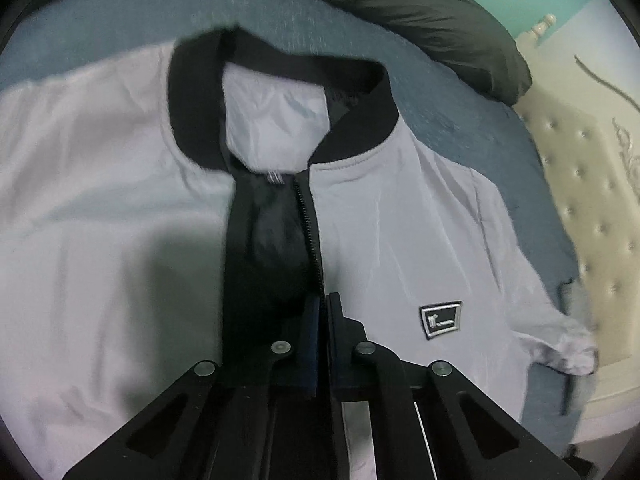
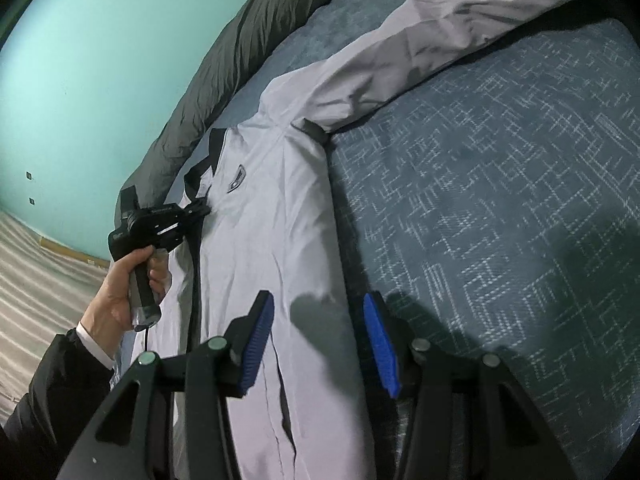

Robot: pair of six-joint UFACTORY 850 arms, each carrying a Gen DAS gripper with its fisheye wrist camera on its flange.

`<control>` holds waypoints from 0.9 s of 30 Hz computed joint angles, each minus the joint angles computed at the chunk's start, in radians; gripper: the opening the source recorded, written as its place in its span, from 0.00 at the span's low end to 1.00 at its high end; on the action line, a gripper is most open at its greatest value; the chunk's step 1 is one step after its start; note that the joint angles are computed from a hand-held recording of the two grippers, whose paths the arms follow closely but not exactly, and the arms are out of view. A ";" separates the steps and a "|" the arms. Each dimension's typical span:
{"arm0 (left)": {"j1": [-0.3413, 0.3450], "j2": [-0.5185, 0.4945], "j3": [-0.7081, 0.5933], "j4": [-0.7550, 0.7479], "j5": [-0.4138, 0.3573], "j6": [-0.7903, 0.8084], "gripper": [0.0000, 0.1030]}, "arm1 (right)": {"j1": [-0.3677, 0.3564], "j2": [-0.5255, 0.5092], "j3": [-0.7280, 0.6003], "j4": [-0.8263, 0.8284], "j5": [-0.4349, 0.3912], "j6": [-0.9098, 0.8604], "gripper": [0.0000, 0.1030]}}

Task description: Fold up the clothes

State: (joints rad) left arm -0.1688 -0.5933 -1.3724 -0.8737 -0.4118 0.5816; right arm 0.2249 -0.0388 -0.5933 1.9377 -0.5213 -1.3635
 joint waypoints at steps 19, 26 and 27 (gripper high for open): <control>-0.005 0.131 0.106 0.081 0.015 -0.003 0.08 | -0.060 0.003 0.033 0.039 -0.041 0.007 0.46; -0.023 0.293 0.301 -0.001 -0.092 0.138 0.15 | -0.111 0.017 0.070 0.109 -0.087 0.017 0.46; -0.023 0.316 0.335 -0.014 -0.104 0.150 0.17 | -0.114 0.020 0.075 0.118 -0.089 0.014 0.46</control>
